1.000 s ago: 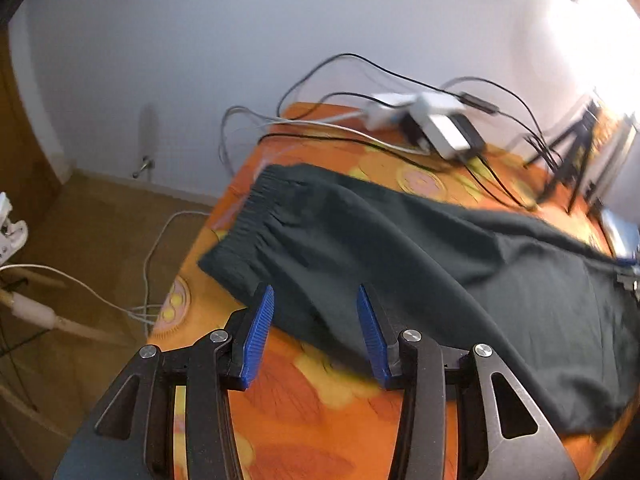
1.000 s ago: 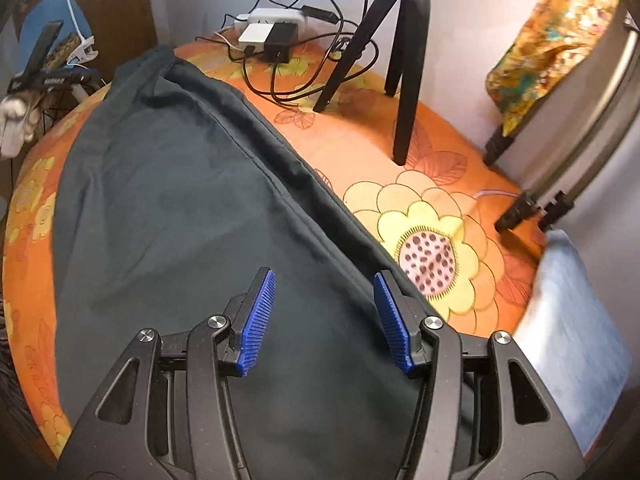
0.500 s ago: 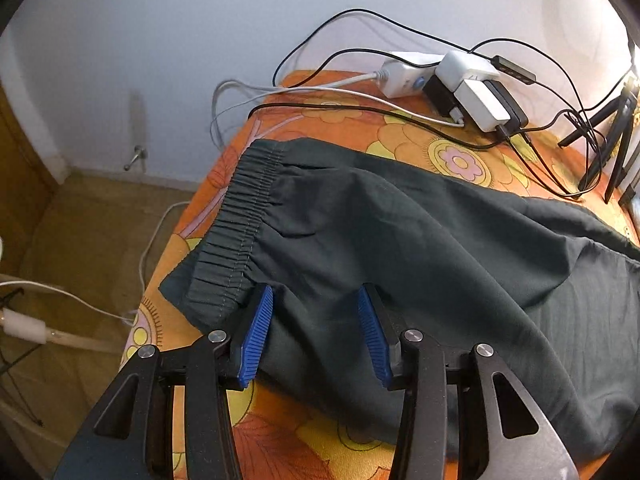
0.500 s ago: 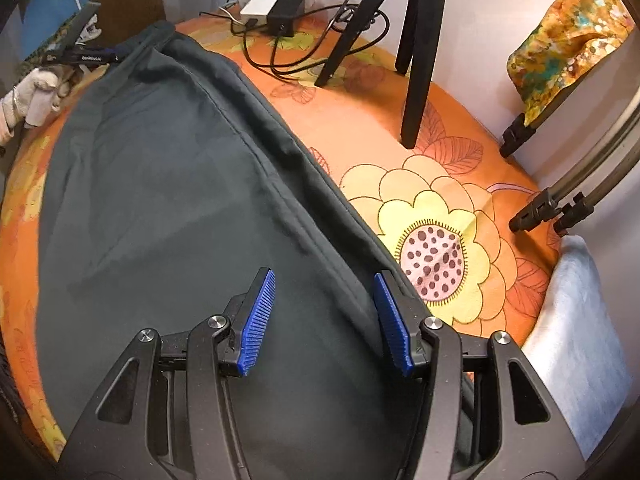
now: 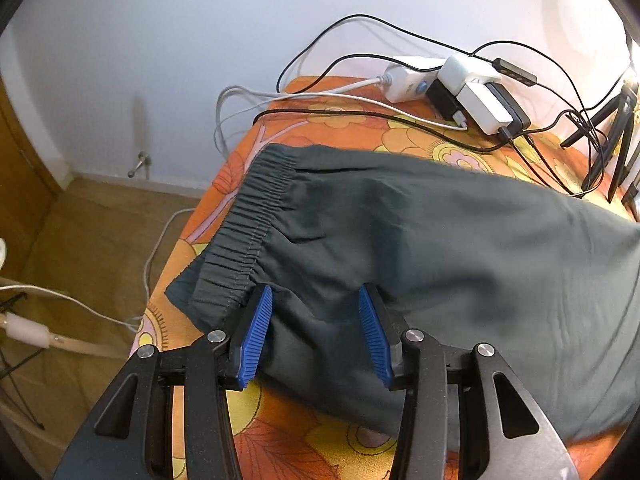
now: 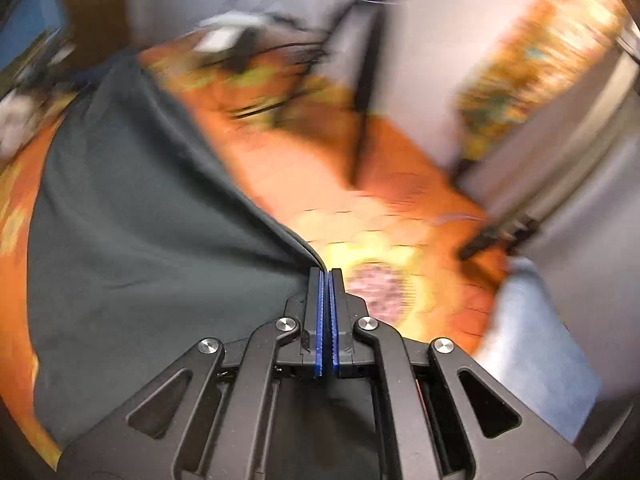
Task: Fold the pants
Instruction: 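Close the left tool on the elastic waistband while the right tool approaches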
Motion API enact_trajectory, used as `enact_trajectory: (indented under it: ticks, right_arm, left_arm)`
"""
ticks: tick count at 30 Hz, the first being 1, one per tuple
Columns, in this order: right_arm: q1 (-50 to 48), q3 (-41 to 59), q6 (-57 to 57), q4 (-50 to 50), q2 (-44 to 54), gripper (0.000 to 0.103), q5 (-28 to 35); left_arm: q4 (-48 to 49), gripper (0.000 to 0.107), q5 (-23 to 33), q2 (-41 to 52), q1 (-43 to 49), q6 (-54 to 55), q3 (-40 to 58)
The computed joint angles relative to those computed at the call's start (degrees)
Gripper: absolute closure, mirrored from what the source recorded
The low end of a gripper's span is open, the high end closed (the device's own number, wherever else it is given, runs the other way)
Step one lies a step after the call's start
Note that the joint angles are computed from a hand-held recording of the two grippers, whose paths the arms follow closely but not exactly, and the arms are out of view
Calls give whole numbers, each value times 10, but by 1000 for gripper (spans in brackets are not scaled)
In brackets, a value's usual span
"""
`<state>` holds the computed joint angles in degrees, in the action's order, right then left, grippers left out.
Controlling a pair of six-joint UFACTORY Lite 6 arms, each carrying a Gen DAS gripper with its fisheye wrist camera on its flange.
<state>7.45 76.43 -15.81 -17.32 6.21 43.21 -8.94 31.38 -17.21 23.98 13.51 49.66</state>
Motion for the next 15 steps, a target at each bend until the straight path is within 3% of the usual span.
enact_trajectory:
  ticks: [2,4,5,6,7,12,15]
  right_arm:
    - [-22,40,-32,45,34,100,33]
    - [-11,40,-26,26,41,95,43]
    - [-4,30,-21,11,34,84,41]
    - [5,18,-20,3,25,67,35]
    - [13,9,-17,1,15,59,30]
    - [41,3,16,6,-20,57,25]
    - [82,8,65,-15,-34,57,31]
  left_arm:
    - [16,63,3,-2,-2,-8,1]
    - [39,63,4,-11,0,-15,1]
    - [37,63,3,-15,7,-8,2]
    - [25,63,7,-18,19,6,4]
    - [-2,63,13,-22,39,36,6]
    - [-91,51,39,-36,125,155,14]
    - [-221,49,102,-9,218,270,42]
